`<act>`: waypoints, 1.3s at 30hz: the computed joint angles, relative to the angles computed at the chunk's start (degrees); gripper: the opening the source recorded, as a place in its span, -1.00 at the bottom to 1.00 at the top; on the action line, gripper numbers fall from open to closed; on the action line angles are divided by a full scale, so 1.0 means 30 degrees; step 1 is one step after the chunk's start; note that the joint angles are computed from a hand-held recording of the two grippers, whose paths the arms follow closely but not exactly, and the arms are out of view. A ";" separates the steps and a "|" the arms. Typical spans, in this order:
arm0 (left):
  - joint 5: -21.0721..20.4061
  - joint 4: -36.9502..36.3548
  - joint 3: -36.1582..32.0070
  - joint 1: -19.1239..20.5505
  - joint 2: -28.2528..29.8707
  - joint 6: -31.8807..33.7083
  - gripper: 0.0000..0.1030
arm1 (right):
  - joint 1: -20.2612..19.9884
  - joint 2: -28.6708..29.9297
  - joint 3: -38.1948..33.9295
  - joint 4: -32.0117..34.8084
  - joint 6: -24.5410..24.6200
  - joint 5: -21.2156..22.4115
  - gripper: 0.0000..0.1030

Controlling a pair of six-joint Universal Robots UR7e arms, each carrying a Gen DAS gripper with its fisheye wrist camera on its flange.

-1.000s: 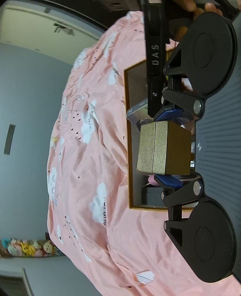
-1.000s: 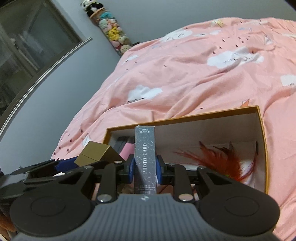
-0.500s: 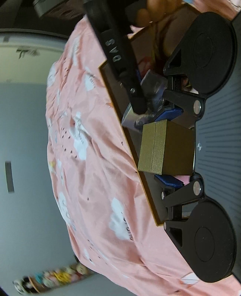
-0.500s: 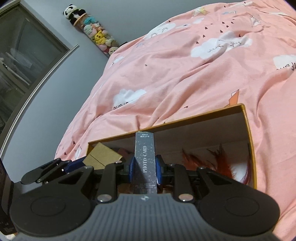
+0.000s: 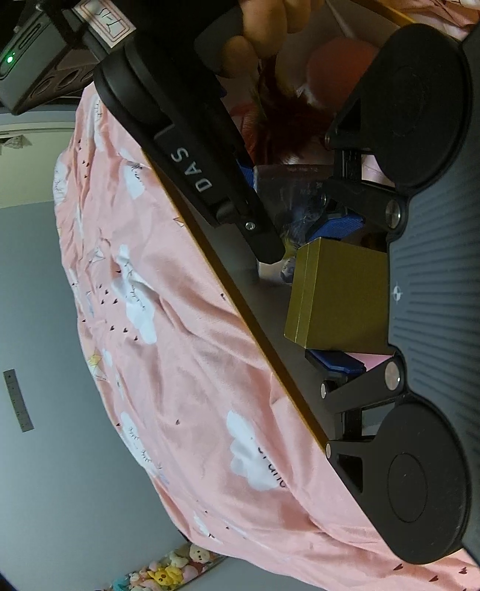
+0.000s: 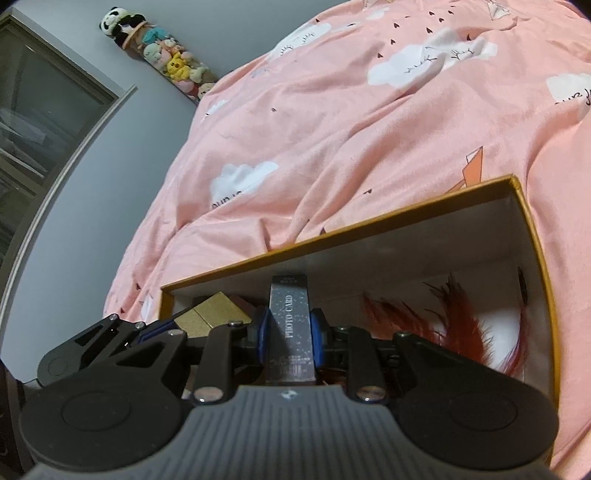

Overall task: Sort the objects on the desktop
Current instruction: 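Lower the gold box into the box with the left gripper while the right gripper lowers the PHOTO CARD box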

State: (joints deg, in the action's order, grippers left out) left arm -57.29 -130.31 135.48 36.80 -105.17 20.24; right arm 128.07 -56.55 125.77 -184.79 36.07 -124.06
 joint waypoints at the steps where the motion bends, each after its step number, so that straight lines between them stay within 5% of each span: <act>1: 0.0006 -0.0008 0.0037 0.0015 0.0018 0.0073 0.41 | -0.0040 0.0031 -0.0015 0.0115 0.0102 -0.0037 -0.51; 11: 0.0199 -0.0076 0.0772 -0.0074 -0.0498 0.1330 0.51 | -0.0147 0.0086 0.0104 0.0848 0.0505 0.0398 -0.29; 20: 0.0197 -0.0257 0.0909 -0.0055 -0.0482 0.1031 0.55 | 0.0292 -0.0013 0.0125 0.1581 0.0593 -0.0122 -0.29; 27: 0.1834 -0.0938 0.1286 -0.0519 0.0470 0.0372 0.70 | 0.0321 -0.0069 0.0204 0.1743 0.0783 -0.0305 -0.28; 39: 0.1689 -0.0765 0.1274 -0.0527 -0.1177 0.0510 0.70 | 0.0305 0.0017 0.0311 0.1403 0.0561 -0.0329 -0.35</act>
